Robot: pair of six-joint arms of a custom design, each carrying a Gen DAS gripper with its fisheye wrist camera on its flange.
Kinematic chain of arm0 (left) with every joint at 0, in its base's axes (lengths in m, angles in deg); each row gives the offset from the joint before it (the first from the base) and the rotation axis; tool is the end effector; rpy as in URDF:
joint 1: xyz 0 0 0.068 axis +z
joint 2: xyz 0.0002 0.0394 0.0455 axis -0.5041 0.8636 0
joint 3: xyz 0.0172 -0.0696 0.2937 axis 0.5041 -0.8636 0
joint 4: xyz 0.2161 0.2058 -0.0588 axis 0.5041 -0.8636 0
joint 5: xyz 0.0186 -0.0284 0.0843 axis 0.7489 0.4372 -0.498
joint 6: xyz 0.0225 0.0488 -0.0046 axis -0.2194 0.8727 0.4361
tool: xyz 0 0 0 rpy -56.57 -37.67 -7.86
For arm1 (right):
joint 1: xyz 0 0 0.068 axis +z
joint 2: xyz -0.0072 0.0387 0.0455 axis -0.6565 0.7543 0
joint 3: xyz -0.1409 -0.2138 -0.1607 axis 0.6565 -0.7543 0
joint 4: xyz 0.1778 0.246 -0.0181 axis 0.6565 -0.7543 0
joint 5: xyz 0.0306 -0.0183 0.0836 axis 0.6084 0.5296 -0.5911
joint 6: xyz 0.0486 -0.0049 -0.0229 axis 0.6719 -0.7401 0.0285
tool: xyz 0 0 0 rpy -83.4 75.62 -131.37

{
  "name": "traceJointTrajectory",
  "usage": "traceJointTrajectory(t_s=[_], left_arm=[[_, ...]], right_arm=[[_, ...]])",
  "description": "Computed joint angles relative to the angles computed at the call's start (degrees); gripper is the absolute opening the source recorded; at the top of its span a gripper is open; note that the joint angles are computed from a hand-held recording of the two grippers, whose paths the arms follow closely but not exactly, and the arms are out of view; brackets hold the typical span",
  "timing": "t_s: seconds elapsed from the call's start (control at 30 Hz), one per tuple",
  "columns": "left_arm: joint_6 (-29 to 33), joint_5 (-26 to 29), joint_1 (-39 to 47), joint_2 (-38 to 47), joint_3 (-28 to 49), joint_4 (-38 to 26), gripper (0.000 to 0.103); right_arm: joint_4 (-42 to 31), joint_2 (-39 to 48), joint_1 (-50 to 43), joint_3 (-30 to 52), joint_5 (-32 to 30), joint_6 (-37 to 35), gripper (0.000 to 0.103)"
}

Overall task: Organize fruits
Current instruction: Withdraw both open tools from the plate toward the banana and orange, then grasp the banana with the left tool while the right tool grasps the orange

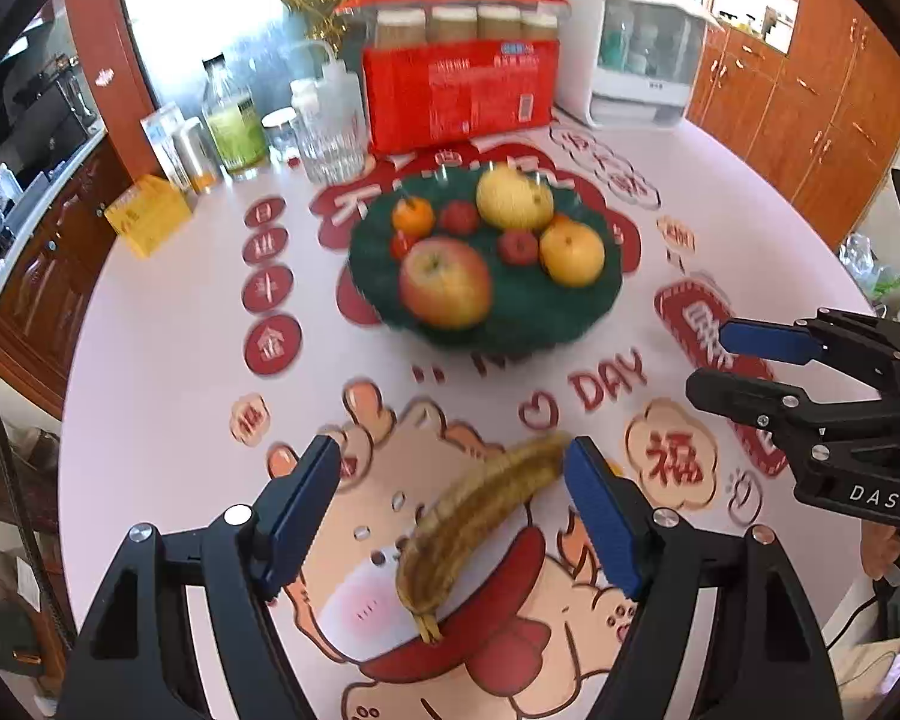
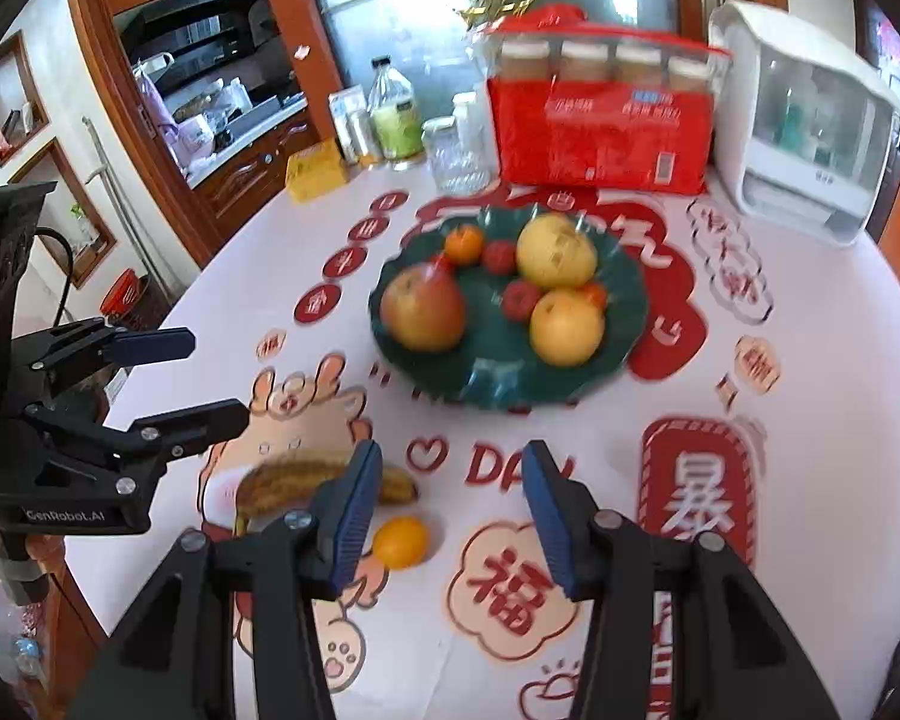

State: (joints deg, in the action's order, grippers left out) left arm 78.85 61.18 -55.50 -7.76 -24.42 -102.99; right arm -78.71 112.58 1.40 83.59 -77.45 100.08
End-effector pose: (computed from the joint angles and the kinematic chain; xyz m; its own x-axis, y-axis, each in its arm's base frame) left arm 0.2505 -0.1189 0.1677 -0.7600 0.4058 -0.5076 0.4703 0.8825 0.0013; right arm 0.2112 0.1844 0.1557 -0.8156 -0.0388 -0.5774 -0.1785 0.9660 0.1872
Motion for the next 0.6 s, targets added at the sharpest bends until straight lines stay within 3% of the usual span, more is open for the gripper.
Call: traceJointTrajectory(t_s=[0.27,0.6], left_arm=[[1.05,2.12,0.37,6.45,-5.42,7.97,0.076],[1.29,3.41,0.20,14.15,-5.76,13.72,0.073]], right_arm=[[10.06,9.54,5.19,-3.51,0.19,3.91,0.049],[18.09,18.97,7.14,-3.46,1.78,4.54,0.048]])
